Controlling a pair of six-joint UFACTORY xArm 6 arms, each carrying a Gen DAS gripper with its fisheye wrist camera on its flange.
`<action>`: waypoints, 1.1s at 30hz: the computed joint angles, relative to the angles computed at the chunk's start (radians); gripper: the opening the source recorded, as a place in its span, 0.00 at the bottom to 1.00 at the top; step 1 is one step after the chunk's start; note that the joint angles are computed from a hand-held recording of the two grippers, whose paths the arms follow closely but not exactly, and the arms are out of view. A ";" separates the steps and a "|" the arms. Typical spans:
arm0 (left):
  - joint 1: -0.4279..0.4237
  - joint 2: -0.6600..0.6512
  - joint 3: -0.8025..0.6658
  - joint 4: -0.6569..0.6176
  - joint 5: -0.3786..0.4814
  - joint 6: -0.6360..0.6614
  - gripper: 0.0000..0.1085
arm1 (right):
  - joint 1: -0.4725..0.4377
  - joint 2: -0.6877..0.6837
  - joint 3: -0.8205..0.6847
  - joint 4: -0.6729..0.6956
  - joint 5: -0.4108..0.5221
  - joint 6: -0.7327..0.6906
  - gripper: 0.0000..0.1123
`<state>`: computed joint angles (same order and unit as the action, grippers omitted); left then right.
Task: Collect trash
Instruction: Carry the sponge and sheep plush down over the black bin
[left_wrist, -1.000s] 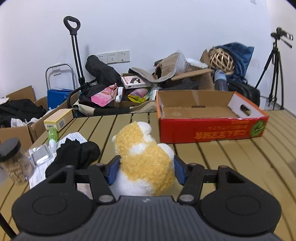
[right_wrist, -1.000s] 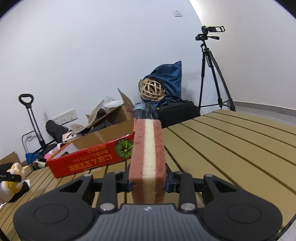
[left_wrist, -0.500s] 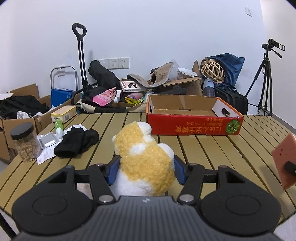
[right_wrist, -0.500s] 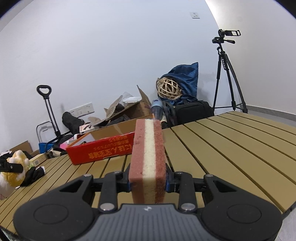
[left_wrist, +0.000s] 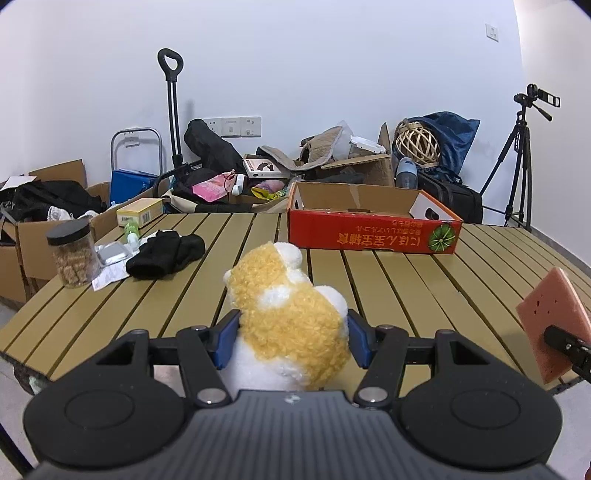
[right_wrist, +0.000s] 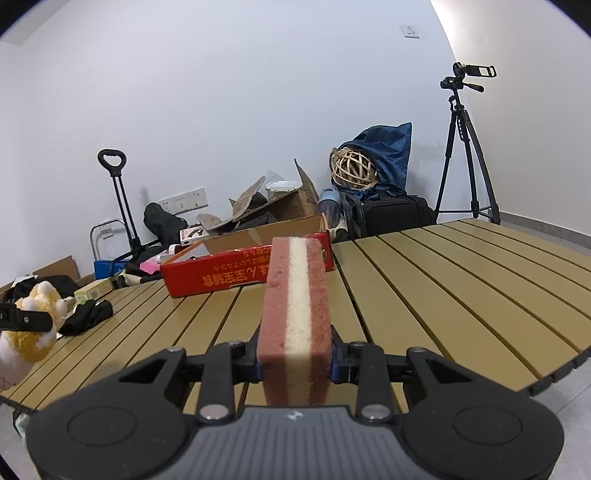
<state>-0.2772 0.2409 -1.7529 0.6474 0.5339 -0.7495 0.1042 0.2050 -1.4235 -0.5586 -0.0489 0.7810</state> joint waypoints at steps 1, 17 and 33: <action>-0.002 -0.018 0.025 0.006 -0.008 -0.014 0.55 | 0.001 -0.014 0.016 -0.002 0.000 0.000 0.26; -0.066 -0.258 0.375 0.128 -0.093 -0.158 0.55 | 0.050 -0.302 0.365 0.210 0.038 -0.244 0.26; -0.128 -0.355 0.582 0.019 -0.121 -0.076 0.55 | 0.101 -0.428 0.518 0.367 0.191 -0.403 0.26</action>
